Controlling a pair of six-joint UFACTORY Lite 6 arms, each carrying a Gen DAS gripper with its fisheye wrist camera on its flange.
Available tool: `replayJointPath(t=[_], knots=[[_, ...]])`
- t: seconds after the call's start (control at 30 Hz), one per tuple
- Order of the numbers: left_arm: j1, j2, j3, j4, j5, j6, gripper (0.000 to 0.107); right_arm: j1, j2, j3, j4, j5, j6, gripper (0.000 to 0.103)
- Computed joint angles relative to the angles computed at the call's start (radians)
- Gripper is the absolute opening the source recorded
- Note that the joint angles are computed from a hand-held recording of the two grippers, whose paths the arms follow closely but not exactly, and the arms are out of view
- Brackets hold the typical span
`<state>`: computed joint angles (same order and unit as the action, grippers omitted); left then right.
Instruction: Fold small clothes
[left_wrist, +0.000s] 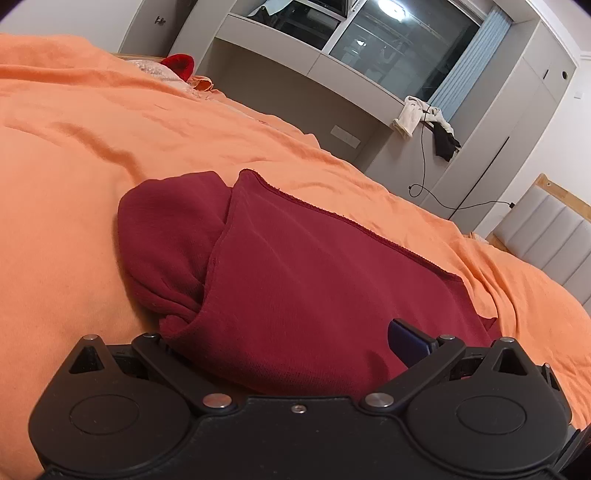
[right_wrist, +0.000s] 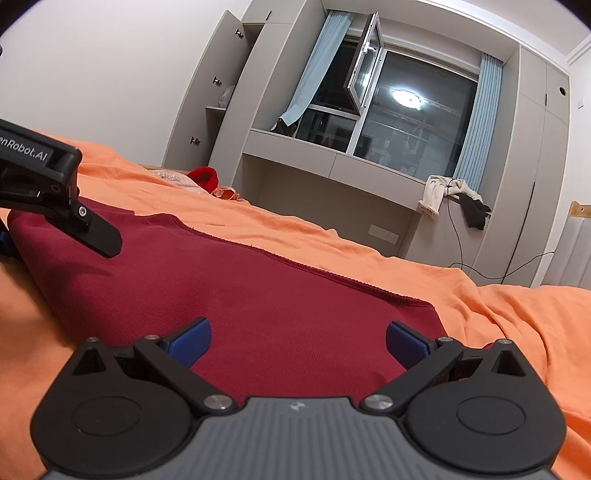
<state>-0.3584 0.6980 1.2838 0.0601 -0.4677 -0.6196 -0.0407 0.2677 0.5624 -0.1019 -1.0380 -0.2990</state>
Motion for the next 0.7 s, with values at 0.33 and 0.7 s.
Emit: replayJointPath(t=[0.33,0.7], knots=[[-0.063,0.016,0.013,-0.295,-0.015,0.314,0.102,-0.003,-0.001,0.000,-0.001,0.000,-0.002,0.103],[-0.089,0.027,0.009,-0.535,-0.105,0.447,0.075,0.001,0.002,0.001,0.005,-0.005,-0.005,0.103]])
